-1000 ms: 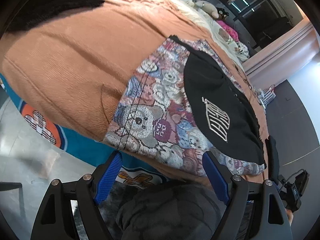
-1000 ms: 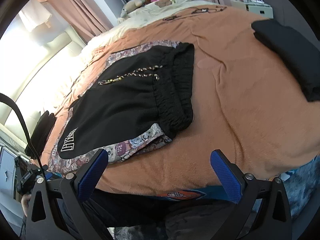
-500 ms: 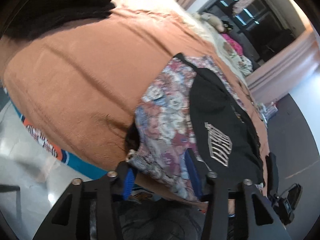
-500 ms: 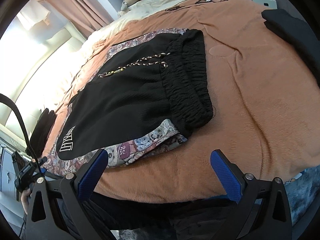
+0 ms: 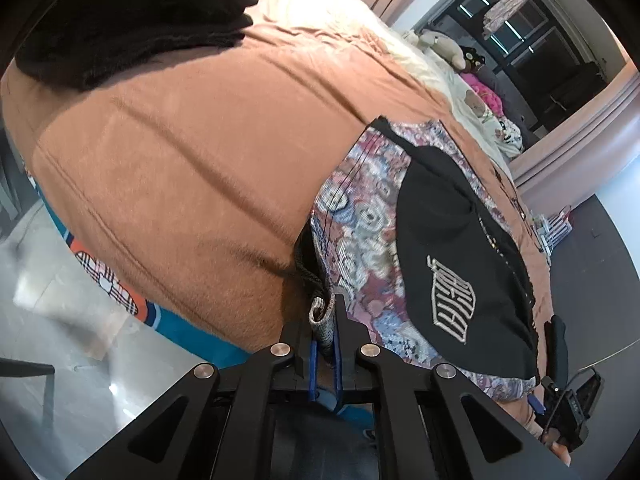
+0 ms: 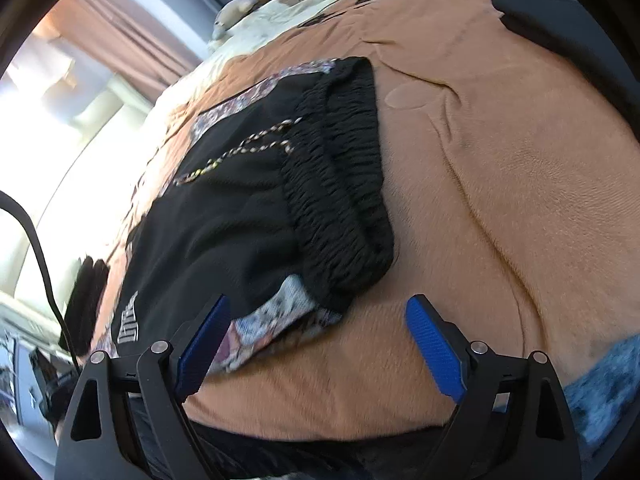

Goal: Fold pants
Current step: 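Reach both grippers to the waistband of the black shorts, then grasp the waistband with the left gripper while the right gripper grasps the waistband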

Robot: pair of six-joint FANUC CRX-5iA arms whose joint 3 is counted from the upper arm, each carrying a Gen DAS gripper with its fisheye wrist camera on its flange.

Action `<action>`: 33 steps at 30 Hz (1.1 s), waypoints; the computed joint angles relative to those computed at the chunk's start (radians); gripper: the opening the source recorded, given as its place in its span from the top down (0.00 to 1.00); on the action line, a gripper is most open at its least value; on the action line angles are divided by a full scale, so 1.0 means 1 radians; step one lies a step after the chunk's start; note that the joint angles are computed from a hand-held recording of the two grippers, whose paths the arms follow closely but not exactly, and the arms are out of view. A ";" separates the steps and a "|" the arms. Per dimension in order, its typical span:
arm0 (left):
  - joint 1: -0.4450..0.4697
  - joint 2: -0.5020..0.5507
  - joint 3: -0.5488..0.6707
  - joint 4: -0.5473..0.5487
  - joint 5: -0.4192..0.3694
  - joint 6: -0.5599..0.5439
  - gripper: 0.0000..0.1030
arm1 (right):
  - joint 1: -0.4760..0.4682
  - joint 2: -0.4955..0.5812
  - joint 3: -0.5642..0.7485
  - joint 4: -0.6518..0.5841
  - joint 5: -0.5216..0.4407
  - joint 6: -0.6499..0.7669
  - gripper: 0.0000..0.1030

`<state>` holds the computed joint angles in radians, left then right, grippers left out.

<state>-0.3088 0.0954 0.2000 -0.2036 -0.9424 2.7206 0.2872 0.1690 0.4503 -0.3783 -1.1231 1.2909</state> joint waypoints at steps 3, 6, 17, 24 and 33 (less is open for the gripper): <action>-0.006 0.008 0.035 -0.024 -0.021 0.007 0.95 | -0.013 0.019 0.012 -0.021 0.005 0.000 0.36; -0.015 0.017 0.076 -0.053 -0.040 0.008 0.95 | -0.024 0.041 0.040 -0.050 -0.019 0.011 0.66; -0.010 0.110 0.329 -0.109 -0.108 -0.111 0.95 | -0.072 0.029 0.081 -0.136 -0.004 0.061 0.90; 0.006 0.214 0.528 -0.115 -0.148 -0.210 0.95 | -0.082 0.023 0.121 -0.148 0.005 0.059 0.90; 0.047 0.376 0.819 -0.072 -0.213 -0.333 0.95 | -0.107 0.089 0.251 -0.182 -0.029 0.039 0.90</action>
<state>-0.2623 0.4712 1.0192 -0.2756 -1.1556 2.3878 0.1806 0.2580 0.7013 -0.5603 -1.1522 1.3301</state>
